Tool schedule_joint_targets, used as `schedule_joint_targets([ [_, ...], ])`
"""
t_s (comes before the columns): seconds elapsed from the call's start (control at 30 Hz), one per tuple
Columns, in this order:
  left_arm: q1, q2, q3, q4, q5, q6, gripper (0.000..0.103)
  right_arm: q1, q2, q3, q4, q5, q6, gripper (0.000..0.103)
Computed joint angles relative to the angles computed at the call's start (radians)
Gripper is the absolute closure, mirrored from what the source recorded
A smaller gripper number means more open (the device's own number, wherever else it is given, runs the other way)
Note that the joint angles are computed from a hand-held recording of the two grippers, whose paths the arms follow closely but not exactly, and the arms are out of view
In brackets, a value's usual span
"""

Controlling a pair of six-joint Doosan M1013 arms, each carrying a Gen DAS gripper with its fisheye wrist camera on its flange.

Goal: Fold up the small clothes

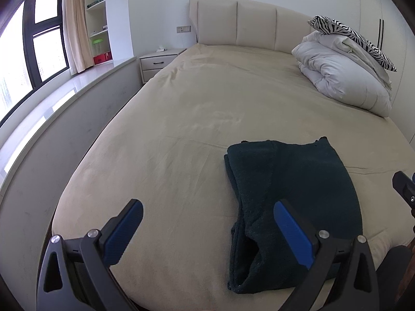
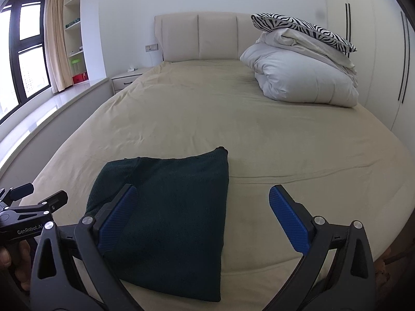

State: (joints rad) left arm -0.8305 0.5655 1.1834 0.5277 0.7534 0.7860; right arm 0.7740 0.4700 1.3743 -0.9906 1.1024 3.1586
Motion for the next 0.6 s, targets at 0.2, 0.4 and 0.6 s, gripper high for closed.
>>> schedule_joint_targets([
  [0.2, 0.000, 0.004, -0.004, -0.004, 0.009, 0.011, 0.000, -0.020, 0.015, -0.003, 0.066, -0.011, -0.011, 0.000],
  [0.4, -0.003, 0.009, -0.009, -0.014, 0.020, 0.026, 0.000, -0.027, 0.026, -0.010, 0.093, -0.011, -0.034, 0.000],
  [0.6, -0.007, 0.011, -0.008, -0.025, 0.031, 0.037, 0.000, -0.033, 0.036, -0.021, 0.120, -0.010, -0.053, 0.000],
])
